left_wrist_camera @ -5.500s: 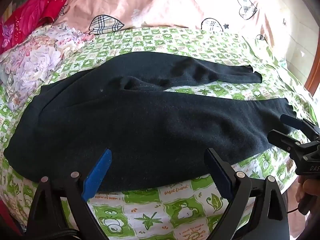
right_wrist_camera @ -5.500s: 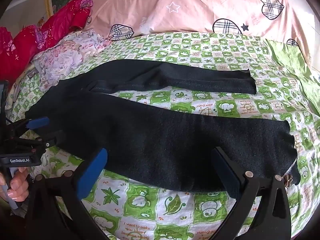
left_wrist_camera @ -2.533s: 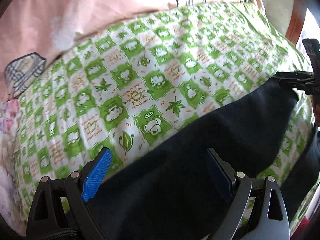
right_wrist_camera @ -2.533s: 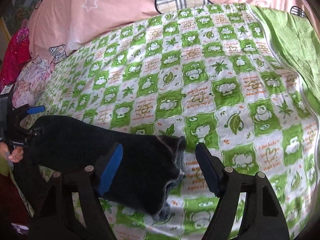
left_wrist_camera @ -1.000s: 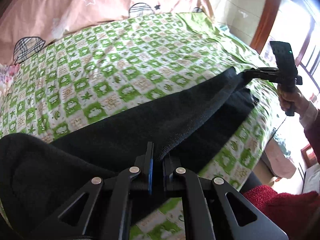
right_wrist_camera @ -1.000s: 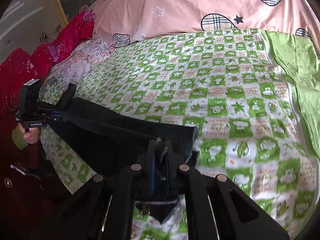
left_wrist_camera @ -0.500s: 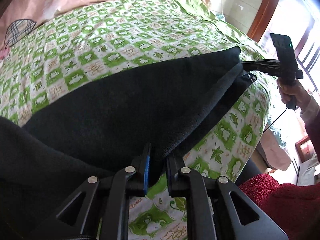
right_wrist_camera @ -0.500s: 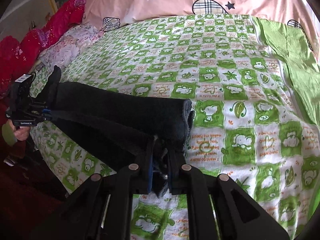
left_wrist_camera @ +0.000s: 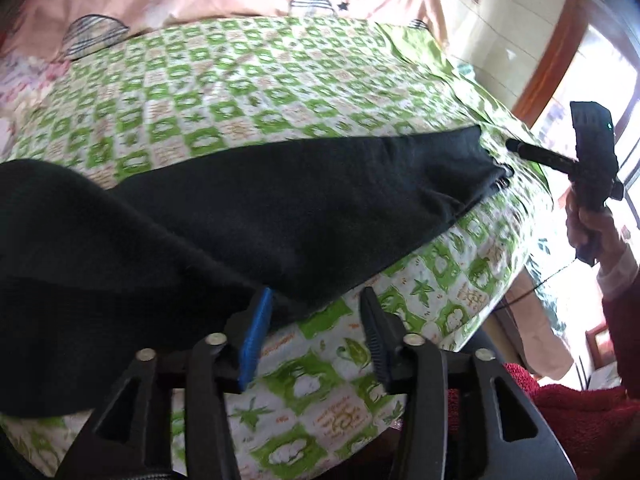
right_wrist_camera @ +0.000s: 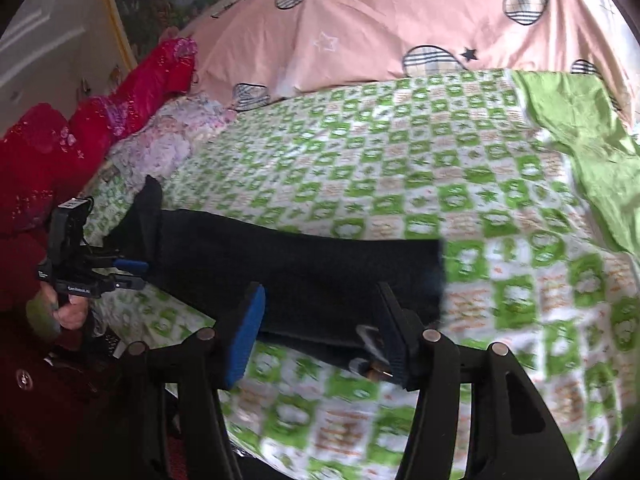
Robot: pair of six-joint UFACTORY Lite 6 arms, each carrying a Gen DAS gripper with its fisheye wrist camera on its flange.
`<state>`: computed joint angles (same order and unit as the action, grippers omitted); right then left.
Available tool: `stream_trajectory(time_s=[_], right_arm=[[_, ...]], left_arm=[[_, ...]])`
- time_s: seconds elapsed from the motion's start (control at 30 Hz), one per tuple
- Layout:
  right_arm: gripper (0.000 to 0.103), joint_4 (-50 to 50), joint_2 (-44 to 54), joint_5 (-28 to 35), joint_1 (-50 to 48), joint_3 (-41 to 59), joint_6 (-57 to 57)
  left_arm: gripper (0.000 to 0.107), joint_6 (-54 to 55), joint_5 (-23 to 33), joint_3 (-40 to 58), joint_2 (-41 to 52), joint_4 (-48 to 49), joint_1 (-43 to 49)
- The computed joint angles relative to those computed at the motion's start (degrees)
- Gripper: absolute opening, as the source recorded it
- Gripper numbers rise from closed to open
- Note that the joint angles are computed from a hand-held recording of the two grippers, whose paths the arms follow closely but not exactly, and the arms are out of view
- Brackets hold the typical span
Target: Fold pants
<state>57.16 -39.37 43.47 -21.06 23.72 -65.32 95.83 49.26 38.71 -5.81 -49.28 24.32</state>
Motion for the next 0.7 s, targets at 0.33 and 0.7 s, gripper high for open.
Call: stream_trajectory(time_s=[0.33, 0.7], right_arm=[[0.057, 31.88, 22.39, -15.79, 29.44, 5.68, -17.99], [0.057, 51.37, 46.83, -19.27, 48.26, 24.34, -31.25]], left_arm=[[0.074, -19.94, -4.23, 18.88, 12.64, 4.11, 6.01], [0.077, -62.6, 0.3, 57.99, 36.4, 34.48, -4.36]])
